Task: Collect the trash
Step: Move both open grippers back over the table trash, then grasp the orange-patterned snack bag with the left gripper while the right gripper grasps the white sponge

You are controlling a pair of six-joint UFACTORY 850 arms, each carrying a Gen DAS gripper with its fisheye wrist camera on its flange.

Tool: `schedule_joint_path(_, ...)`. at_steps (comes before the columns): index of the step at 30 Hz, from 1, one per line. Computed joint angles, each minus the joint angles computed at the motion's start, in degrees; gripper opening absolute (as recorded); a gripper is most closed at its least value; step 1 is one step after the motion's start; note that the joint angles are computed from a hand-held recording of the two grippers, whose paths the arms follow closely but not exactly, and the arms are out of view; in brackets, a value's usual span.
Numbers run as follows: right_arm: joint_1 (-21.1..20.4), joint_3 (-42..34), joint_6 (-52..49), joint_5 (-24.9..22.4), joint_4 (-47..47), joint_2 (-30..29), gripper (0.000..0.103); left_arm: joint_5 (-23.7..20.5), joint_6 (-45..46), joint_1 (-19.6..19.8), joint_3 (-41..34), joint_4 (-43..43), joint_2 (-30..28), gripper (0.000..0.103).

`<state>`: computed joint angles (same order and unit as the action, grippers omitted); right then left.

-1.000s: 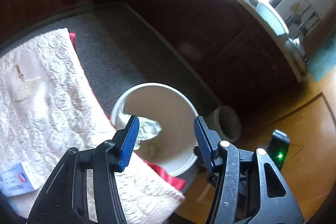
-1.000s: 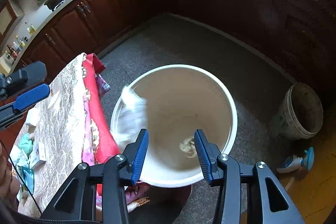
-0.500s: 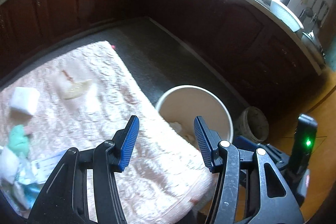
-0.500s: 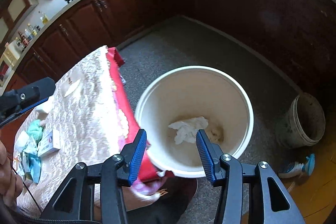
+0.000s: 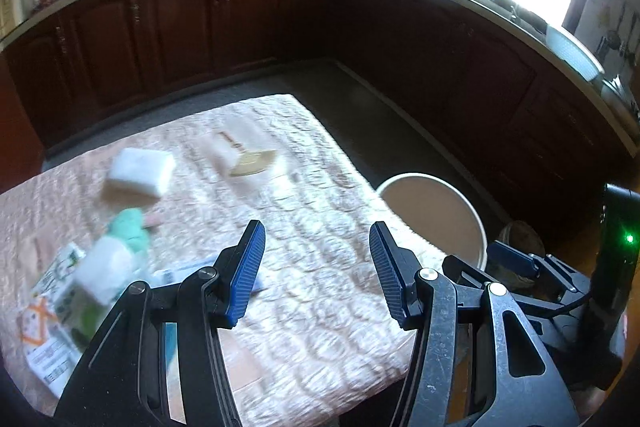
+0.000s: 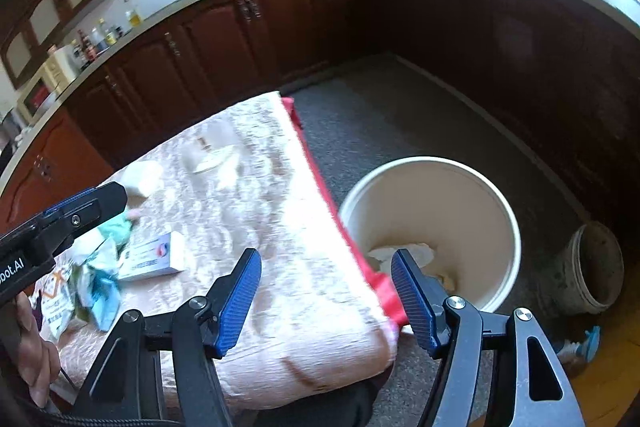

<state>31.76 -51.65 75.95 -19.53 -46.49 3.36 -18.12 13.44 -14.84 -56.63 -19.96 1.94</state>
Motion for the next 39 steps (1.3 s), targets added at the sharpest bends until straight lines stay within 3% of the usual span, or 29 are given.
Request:
schedule_joint_path(4, 2.1, -1.3, -0.8, 0.2, 0.1, -1.2, 0.07, 0.2, -1.4, 1.8, 2.2, 1.8, 2.5, 0.056)
schedule_joint_path(11, 5.7, -4.6, -5.2, 0.7, 3.2, -4.0, 0.073, -2.2, 4.2, 8.2, 6.9, -3.5, 7.7, 0.061)
schedule_joint_path(21, 9.4, -11.0, -24.1, 4.1, 19.7, -10.1, 0.075, -6.4, 8.1, 23.7, 12.3, -6.7, 13.5, 0.062)
schedule_joint_path(29, 11.9, -17.8, -34.1, 4.4, 27.2, -16.3, 0.076, -7.2, 11.4, 32.0, 13.4, -10.6, 12.6, 0.063)
schedule_joint_path(35, 12.3, -24.8, -55.5, 4.6, 44.3, -22.0, 0.08, -9.5, 16.2, 34.9, 12.9, -15.2, 9.5, 0.063)
schedule_joint_path(39, 12.1, -31.3, -68.0, 1.6, 54.2, -27.2, 0.082, -10.7, 19.3, 36.5, 12.3, -19.1, 7.3, 0.063)
